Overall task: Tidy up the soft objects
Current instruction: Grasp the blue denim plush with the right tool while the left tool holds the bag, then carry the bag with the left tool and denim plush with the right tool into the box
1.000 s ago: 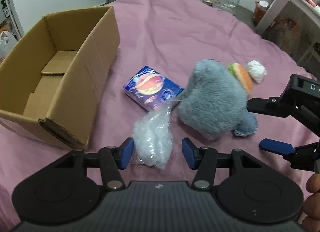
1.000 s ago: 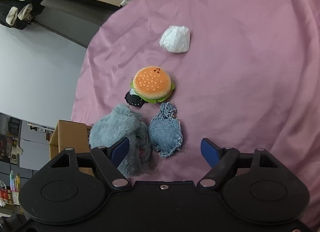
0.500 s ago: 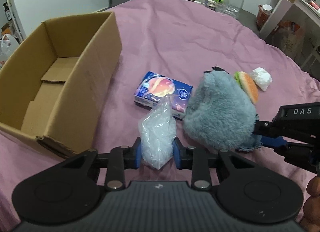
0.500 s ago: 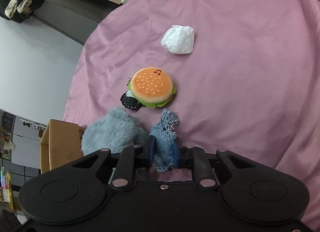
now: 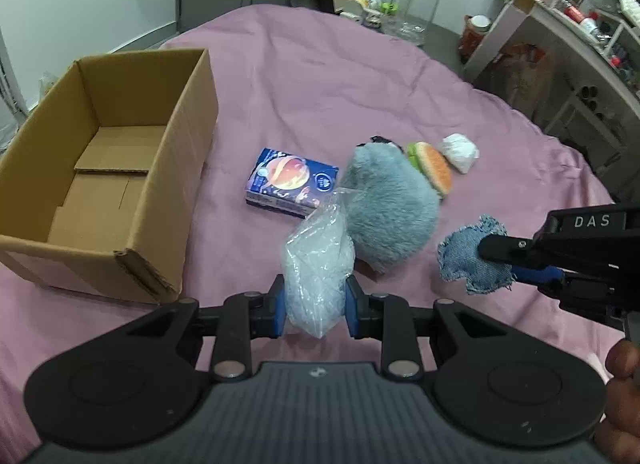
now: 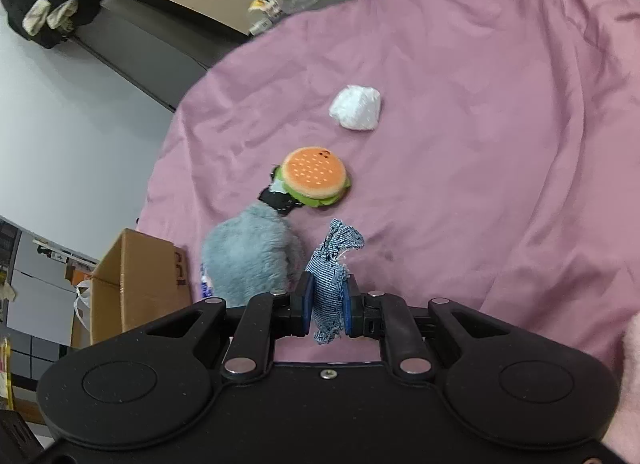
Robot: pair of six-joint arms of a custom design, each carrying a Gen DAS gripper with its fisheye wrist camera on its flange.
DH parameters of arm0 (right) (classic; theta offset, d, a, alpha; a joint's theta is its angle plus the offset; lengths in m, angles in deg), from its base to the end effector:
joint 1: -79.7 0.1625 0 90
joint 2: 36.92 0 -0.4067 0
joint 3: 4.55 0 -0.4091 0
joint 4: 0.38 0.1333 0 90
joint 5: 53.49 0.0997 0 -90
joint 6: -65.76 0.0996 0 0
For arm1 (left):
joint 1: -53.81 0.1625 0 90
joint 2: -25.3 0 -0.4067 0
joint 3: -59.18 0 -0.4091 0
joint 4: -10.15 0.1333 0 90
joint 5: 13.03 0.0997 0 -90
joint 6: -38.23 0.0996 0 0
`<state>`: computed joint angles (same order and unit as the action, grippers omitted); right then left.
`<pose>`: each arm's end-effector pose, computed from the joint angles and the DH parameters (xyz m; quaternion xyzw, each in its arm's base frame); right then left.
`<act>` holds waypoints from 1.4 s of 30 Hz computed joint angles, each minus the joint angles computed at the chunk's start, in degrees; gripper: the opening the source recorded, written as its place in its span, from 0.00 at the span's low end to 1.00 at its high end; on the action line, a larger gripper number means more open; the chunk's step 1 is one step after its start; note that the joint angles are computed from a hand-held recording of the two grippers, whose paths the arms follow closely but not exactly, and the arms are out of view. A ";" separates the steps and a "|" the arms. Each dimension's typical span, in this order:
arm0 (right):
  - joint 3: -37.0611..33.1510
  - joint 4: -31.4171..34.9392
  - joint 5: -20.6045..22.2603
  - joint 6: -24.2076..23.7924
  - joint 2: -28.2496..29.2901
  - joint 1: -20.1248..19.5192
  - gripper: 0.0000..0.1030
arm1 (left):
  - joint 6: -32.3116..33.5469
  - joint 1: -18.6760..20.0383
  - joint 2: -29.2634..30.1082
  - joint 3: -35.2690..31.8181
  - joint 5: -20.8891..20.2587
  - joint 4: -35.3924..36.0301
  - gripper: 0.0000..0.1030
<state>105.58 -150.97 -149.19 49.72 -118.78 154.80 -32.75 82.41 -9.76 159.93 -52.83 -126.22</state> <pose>-0.0235 -0.5682 0.3409 -0.0043 -0.9594 0.2552 0.1202 -0.4038 -0.4591 -0.0699 -0.0036 0.8956 -0.3212 0.3078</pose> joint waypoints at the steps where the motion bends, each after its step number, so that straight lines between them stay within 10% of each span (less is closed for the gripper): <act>1: 0.65 -0.25 0.13 -0.20 -0.78 0.14 0.14 | -0.23 -0.27 -0.46 0.43 0.09 -0.16 0.27; 19: 8.00 -3.71 -0.14 -2.02 -7.26 6.75 0.14 | 2.39 -3.43 -10.92 8.67 0.24 -2.22 0.27; 42: 7.79 -4.28 -9.66 0.46 -2.23 19.42 0.14 | 3.36 -1.23 -26.14 14.23 -2.01 6.70 0.27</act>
<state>113.37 -155.25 -158.84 50.18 -121.01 174.22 -29.39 81.18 -35.89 174.16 -54.84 -119.52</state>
